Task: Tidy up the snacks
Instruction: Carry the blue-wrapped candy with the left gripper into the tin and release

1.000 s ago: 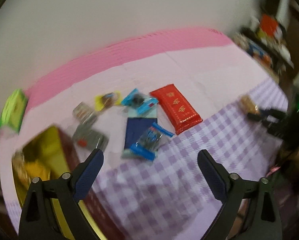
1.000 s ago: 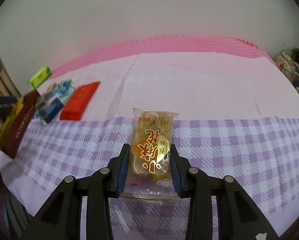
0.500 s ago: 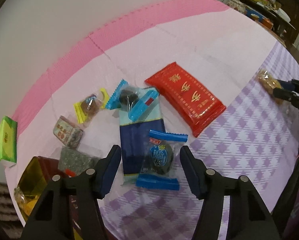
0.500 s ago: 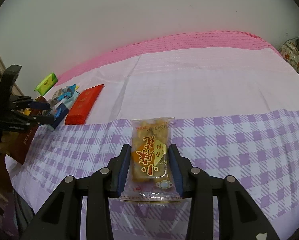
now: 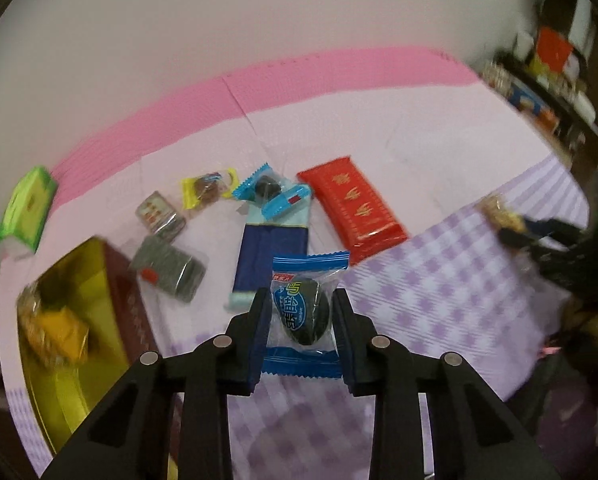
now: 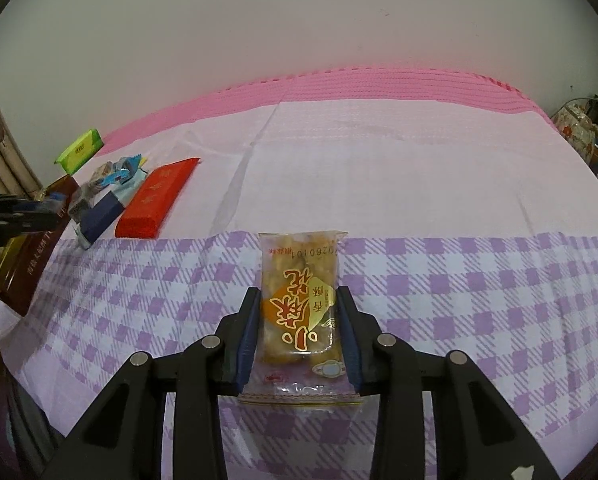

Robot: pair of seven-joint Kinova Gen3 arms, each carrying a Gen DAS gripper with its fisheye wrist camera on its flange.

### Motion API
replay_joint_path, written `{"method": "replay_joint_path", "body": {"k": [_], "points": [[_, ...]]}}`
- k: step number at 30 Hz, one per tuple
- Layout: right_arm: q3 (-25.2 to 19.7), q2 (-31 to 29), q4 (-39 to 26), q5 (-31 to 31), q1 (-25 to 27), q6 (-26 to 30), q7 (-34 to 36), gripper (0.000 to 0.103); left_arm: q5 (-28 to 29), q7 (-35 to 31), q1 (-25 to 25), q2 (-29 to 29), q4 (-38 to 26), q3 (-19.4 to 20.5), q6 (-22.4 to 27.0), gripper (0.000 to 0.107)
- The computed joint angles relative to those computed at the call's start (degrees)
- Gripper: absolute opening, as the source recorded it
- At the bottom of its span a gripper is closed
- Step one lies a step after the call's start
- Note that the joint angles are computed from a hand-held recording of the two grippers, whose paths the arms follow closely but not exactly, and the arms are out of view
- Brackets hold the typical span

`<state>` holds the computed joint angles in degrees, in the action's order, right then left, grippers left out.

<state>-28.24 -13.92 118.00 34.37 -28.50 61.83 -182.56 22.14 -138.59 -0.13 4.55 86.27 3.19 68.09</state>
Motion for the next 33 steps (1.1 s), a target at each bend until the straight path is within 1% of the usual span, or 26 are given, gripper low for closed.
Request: {"method": "replay_joint_path", "body": {"k": [2,3,5,10,14,17,20,22,24,27,33], "points": [[-0.1,0.0,0.1,0.1,0.0,0.0,-0.1,0.034,1.1,1.1,-0.6,-1.8,0.2,-0.7,0.8,0.031],[0.0,0.0,0.2,0.0,-0.1,-0.1,-0.1,0.034,2.5,1.0,-1.6,-3.0,0.5,-2.0,2.0,0.031],[0.0,0.2,0.1,0.2,-0.1,0.0,-0.1,0.034,3.6,1.8,-3.0,-3.5,0.3,-3.0,2.9,0.031],[0.0,0.5,-0.1,0.3,-0.5,0.5,-0.4,0.034,5.6,1.3,-8.4,-5.2,0.5,-7.6,4.9,0.032],[0.2,0.6,-0.2,0.4,-0.6,0.6,-0.1,0.034,3.0,1.9,-11.3,-4.6,1.4,-9.0,1.9,0.032],[0.1,0.9,-0.4,0.6,-0.9,1.1,-0.4,0.034,2.3,1.6,-13.8,-3.5,1.7,-9.9,0.2,0.032],[0.3,1.3,-0.6,0.7,-1.3,1.5,-0.4,0.034,1.9,2.0,-15.6,-1.4,0.8,-9.7,-1.0,0.032],[0.3,1.4,-0.7,0.8,-1.6,1.7,-0.6,0.035,1.3,1.5,-15.9,-0.5,0.5,-9.0,-2.9,0.032],[0.5,1.4,-0.6,0.8,-1.8,1.7,-0.7,0.035,-0.1,1.2,-15.6,0.6,0.2,-8.0,-5.2,0.032],[0.6,1.6,-0.7,0.9,-2.0,1.9,-0.8,0.035,-2.5,2.8,-14.7,2.4,-0.4,-6.7,-8.1,0.032],[0.8,1.6,-0.7,1.0,-2.3,1.9,-0.9,0.035,-6.4,6.5,-13.9,5.4,-1.3,-5.6,-11.5,0.032]]}}
